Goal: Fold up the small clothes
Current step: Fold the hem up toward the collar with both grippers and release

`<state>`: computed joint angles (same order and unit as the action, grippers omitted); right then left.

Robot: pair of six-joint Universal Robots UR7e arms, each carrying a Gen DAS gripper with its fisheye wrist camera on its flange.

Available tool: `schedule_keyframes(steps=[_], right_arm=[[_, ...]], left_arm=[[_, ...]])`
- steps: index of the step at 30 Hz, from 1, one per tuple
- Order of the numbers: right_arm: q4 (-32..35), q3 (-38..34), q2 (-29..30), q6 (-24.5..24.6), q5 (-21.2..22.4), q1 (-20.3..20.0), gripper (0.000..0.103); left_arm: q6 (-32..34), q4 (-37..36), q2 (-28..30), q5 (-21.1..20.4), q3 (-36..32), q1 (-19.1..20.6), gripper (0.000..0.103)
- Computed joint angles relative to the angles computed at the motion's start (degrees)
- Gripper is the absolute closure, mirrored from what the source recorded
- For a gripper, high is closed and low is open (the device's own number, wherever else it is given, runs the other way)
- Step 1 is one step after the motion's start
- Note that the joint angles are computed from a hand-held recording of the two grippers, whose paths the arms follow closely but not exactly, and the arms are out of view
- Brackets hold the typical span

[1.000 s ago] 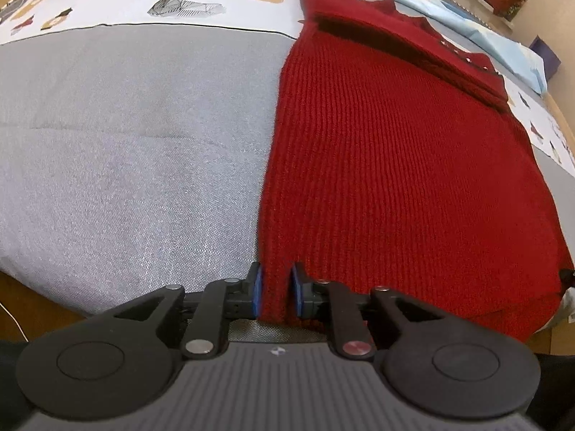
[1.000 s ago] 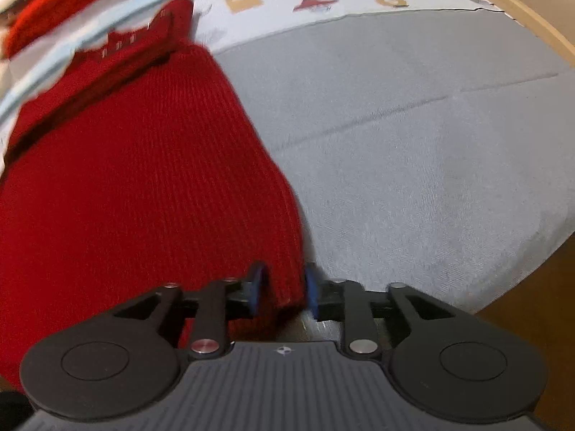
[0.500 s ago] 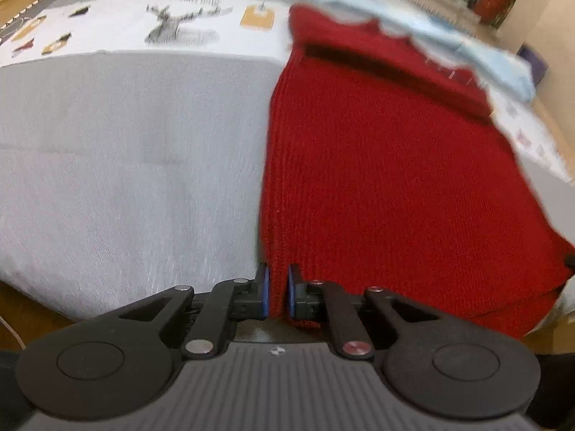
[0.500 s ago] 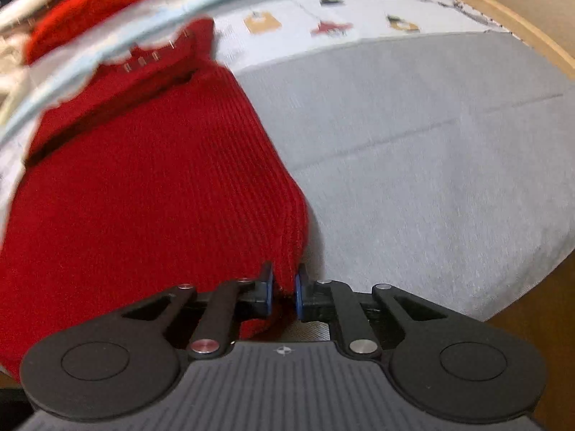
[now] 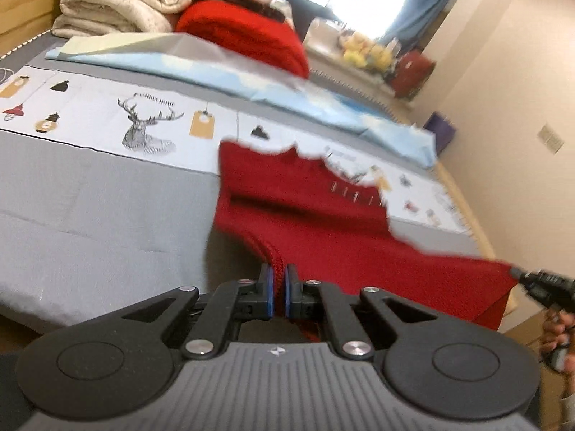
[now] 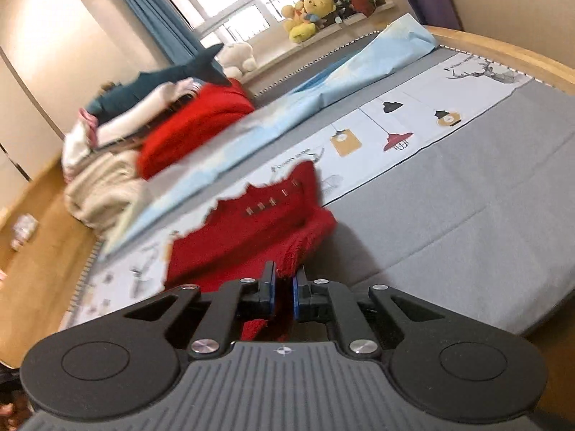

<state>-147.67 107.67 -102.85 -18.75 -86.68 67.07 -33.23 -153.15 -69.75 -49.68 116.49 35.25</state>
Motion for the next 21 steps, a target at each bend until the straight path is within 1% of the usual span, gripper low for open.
schedule_keyframes(steps=[2,3,5,7,8,10,11,13,14,16,17,18,19,20,21], right_arm=[[3.8,0.0,-3.3,-0.1,2.3,-0.7,0.095],[5.2,0.0,-4.8,-0.5,2.9,-0.9,0.095],[7.2,-0.5,-6.1,0.2,3.4,-1.3,0.095],[8.2,-1.3,-5.3,1.8,3.5,-1.5,0.096],[8.0,-2.0,-4.0,2.1,3.2,-1.3,0.096],[6.0,-3.9,0.5,2.4,-0.7,0.2,0.096],[5.4,-4.9,2.7,2.4,-1.4,0.6,0.096],[4.0,-8.6,8.6,3.3,-4.4,1.6,0.096],[3.6,-11.5,12.3,3.8,-6.5,2.2,0.096],[3.7,-16.3,18.3,5.3,-9.3,2.8,0.096],[3.4,-18.1,20.5,5.5,-10.6,3.1,0.095],[3.4,-20.2,23.0,5.2,-11.8,3.3,0.095],[4.0,-22.3,25.3,5.4,-12.1,3.2,0.092],[3.6,-23.0,26.6,5.2,-11.8,2.8,0.088],[0.8,-23.0,27.9,4.5,-12.9,2.7,0.084]], left_arm=[[-1.1,0.2,-2.7,0.1,1.2,-1.2,0.097],[-1.4,0.4,-3.4,-0.1,1.1,-1.0,0.097],[-1.1,0.2,-2.7,-0.2,-0.1,0.4,0.097],[-0.5,0.8,0.0,-0.5,-2.9,3.1,0.097],[0.2,0.7,1.9,-1.2,-4.7,4.9,0.097],[2.0,1.9,6.2,-1.4,-9.4,8.3,0.097],[2.7,2.3,8.6,-1.8,-12.2,10.2,0.097],[5.7,2.8,13.1,-1.9,-17.9,13.4,0.097],[7.1,4.0,15.5,-1.8,-21.2,15.0,0.097],[10.3,4.6,19.4,-2.5,-26.6,17.5,0.096],[10.4,4.4,21.3,-2.4,-28.6,18.7,0.095],[9.2,3.6,22.7,-0.4,-29.7,19.3,0.095],[9.3,0.8,23.7,1.1,-29.7,20.0,0.095],[8.8,-0.1,23.9,1.1,-29.5,20.7,0.092],[6.4,1.3,23.6,0.2,-29.1,21.5,0.085]])
